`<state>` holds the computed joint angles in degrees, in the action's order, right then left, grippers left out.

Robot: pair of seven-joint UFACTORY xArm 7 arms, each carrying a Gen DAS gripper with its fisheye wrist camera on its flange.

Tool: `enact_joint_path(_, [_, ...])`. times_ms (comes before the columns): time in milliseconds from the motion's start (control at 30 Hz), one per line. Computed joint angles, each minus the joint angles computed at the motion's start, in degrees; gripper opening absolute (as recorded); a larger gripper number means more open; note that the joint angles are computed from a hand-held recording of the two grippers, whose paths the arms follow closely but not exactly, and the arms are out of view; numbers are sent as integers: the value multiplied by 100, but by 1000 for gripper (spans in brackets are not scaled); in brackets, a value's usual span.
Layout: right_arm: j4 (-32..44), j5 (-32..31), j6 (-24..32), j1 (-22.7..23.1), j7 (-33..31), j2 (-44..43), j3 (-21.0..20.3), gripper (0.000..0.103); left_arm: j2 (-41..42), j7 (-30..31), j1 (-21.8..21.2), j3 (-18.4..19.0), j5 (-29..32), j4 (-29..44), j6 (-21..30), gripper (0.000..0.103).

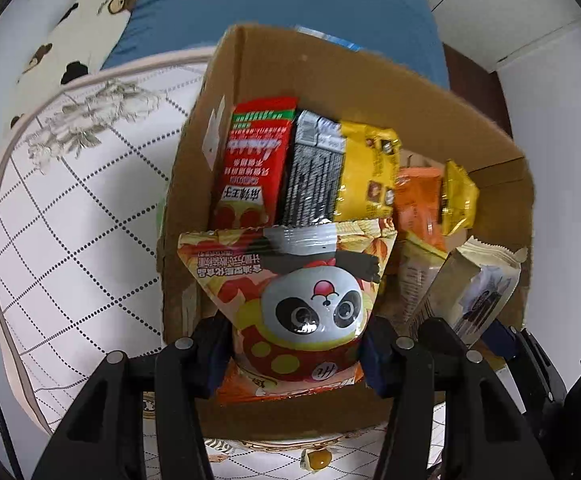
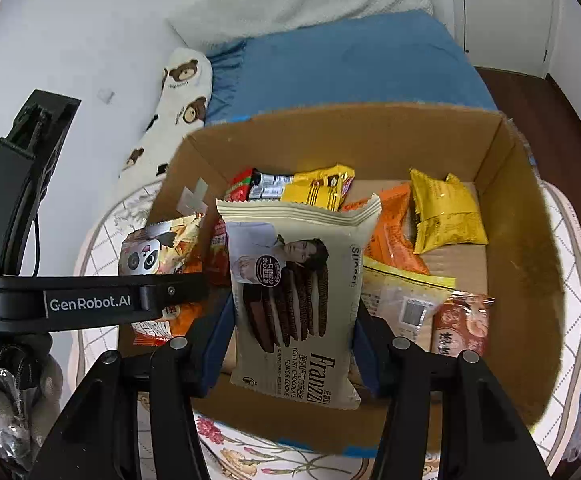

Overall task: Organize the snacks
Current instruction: 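Carry both packets into the cardboard box and open both tools, then grasp the small orange candy with the left tool while the right tool grasps the red packet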

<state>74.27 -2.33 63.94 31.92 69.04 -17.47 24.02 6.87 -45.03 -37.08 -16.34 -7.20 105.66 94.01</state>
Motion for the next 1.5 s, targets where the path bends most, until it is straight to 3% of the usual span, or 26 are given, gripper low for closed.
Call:
enact_joint_path(133, [-318,498,-364,152,-334,81,-164,58,-137,-66,73,25,-177,-357,-75,55])
enact_joint_path(200, [-451,901,-434,247,-525,135,-271,67,-269,-16,128,27,-283,-628,-284,68])
enact_joint_path(267, [-452,983,-318,283,-629,221,-264,88,-307,22,113,-19,-173,-672,-341,79])
enact_joint_path(433, [-536,970,-215,265,-494,116,-243,89,-250,-8,28,-91,71,-541,-285,82])
enact_joint_path(667, [-392,600,466,162,-173,-193,-93,89,-388,-141,-105,-145,439,-574,-299,82])
enact_joint_path(1000, [-362,262,1301,17,80,-790,182,89,-1096,-465,-172,-418,984,-1210,-805,84])
enact_joint_path(1500, [654,-413,2373,-415,397,-1124,1079,89,-1697,-926,-301,-1171,2147,-956,-672,84])
